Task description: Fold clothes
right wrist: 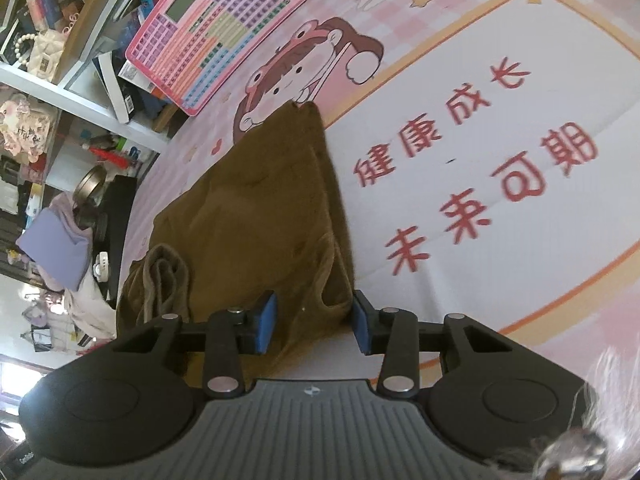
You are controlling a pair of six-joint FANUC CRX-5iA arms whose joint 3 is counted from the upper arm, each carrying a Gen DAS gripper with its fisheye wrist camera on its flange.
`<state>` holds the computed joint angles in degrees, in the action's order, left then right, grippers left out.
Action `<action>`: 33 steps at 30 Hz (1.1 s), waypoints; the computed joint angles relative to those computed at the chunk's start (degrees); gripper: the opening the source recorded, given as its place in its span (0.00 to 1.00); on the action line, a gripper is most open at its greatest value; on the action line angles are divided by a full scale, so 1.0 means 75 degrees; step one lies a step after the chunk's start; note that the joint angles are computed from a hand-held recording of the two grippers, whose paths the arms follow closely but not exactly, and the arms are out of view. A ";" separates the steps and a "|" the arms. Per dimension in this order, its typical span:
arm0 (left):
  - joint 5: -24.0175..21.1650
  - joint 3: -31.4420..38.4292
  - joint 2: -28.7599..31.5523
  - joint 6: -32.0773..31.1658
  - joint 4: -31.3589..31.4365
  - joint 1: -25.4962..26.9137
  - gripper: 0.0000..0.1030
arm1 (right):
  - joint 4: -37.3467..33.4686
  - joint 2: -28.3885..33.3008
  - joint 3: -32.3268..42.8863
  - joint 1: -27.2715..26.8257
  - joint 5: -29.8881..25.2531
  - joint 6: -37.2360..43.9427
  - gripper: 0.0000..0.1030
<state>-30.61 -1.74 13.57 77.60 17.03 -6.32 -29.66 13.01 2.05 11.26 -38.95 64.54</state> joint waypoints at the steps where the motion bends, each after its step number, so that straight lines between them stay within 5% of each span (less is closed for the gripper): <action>1: -0.0004 0.0010 0.0000 0.0031 -0.0029 0.0001 1.00 | -0.0181 0.0029 0.0064 -0.0047 -0.0050 0.0159 0.36; 12: -0.0018 0.0041 -0.0027 0.0399 -0.0243 0.0032 1.00 | -0.3324 0.0150 0.0391 -0.1037 -0.0458 0.2478 0.38; 33: -0.0066 -0.0136 -0.0065 0.0348 -0.0035 0.0125 1.00 | -0.2824 0.0154 0.0166 -0.0898 -0.0781 0.1814 0.43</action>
<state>-31.11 -2.75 13.09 80.21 16.77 -5.38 -50.83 14.16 3.30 4.53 -44.81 78.14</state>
